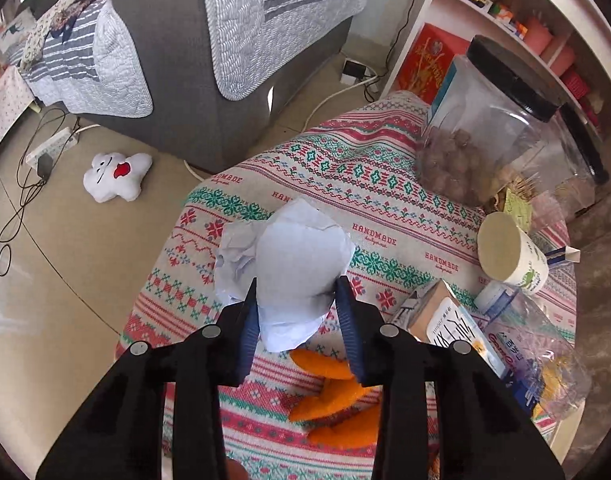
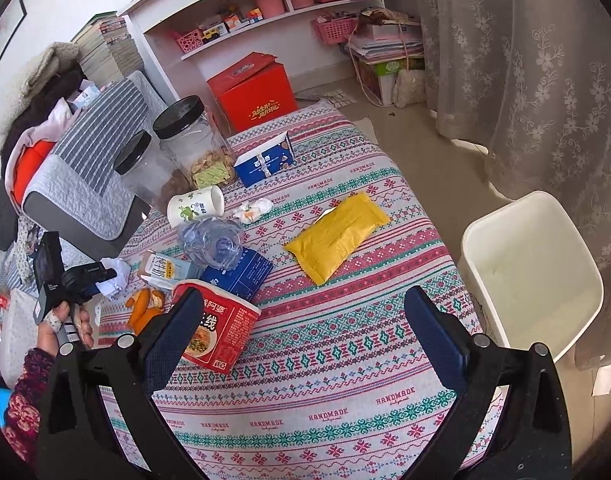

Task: Collect trash
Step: 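Grasp the white crumpled tissue with the left tool, then grasp the thin blue-white card box with the right tool while the left tool holds the tissue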

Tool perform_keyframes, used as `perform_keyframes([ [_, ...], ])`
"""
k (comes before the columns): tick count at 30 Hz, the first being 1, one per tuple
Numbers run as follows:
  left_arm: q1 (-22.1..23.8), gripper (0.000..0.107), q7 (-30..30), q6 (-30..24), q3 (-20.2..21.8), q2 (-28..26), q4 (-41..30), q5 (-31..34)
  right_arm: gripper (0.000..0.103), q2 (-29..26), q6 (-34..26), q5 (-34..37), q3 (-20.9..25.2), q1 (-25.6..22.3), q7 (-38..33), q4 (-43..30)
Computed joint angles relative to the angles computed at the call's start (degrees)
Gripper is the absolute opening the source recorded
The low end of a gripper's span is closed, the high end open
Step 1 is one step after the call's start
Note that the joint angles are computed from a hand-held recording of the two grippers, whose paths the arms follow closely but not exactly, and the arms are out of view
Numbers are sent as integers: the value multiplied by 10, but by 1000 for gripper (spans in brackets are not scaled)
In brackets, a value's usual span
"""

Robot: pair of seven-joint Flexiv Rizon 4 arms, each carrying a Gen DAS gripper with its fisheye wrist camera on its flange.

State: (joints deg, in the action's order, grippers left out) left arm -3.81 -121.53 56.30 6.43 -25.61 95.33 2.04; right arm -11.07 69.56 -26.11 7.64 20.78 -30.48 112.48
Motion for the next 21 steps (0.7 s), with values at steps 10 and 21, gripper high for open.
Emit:
perform_keyframes([
  [10, -21, 36, -38, 148, -37, 231, 187, -54, 96, -51, -21, 191, 67, -43, -175, -112],
  [21, -26, 37, -34, 209, -59, 238, 225, -14, 88, -313, -252, 283, -3, -3, -66, -530],
])
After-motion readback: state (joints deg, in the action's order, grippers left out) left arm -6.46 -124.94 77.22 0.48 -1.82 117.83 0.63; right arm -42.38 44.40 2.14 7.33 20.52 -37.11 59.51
